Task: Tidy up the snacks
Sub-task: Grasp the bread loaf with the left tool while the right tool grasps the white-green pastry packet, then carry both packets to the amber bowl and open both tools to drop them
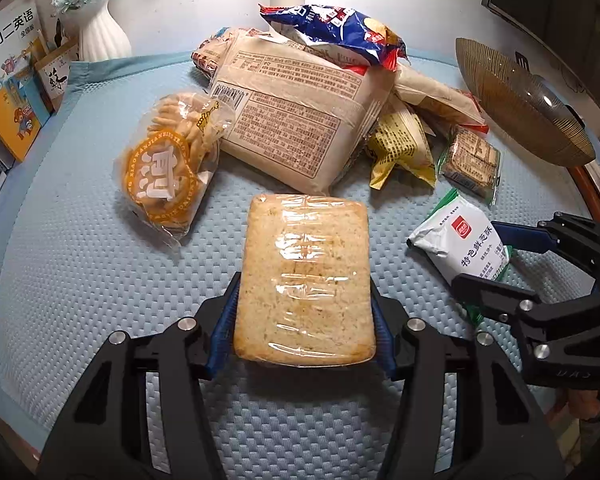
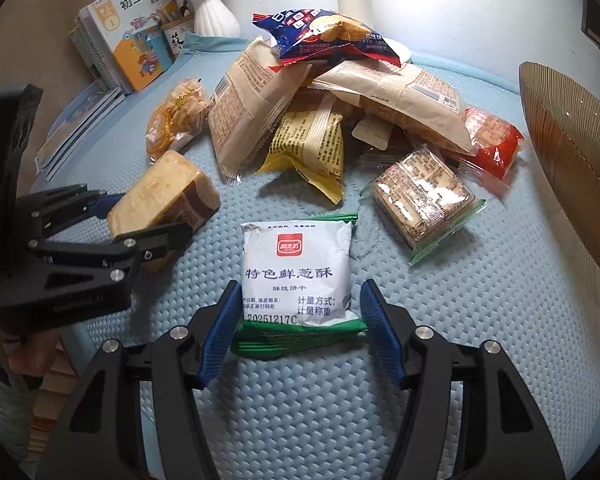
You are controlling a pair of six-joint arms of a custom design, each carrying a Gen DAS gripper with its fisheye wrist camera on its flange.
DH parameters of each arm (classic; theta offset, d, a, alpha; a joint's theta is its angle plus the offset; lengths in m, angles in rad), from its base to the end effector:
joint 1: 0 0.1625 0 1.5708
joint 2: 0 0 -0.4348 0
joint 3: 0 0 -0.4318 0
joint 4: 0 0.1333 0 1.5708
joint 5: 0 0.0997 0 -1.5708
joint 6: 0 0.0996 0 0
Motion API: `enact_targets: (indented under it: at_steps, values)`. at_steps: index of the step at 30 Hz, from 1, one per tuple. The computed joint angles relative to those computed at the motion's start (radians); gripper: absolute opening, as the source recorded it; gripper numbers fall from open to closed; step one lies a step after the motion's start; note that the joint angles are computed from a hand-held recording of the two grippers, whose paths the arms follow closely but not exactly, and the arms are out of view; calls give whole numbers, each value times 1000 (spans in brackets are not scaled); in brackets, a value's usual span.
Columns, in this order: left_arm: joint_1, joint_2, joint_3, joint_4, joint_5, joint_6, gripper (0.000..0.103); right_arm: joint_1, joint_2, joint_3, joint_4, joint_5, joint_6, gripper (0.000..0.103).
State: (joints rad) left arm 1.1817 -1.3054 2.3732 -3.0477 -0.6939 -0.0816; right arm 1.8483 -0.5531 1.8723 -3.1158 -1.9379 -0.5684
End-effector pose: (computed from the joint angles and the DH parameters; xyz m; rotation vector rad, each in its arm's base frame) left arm 0.0276 -0.4858 0.1850 0.1302 2.2910 -0.7105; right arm 0.2569 -0.5459 -0.0956 1.0711 -2.5199 0.2335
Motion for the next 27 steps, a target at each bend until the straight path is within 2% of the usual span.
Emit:
enact_targets:
  at_steps: [2,4,10,15,18,22,24,27]
  values:
    - [-5,-1,8,-9,4,-6,55,20,17,8,-57,-52,-20,54]
    - [-12,-10,21,-13,6,-16,55,22,12,17,-60,-36,-16,50]
    - [-54,-46,47,-48,-31,-2,55,7,-52,111,-137,-17,2,49]
    - [-130,-47,25,-70,-78,41,55,-9,-170,203,-218,12,32,49]
    - [-164,3,-42,-69,-128,80,55,-20,-236,225,-295,16,41,49]
    - [-175,104,-163,-42,-222,110,55,-58,-306,197,-346,2,122,49]
    - [-174,166,-231,-34,-249,130,55,-77,-316,158,-337,-30,168,49]
    - [-167,249,-328,-2,-290,127,55,-108,-314,80,-254,-68,246,50]
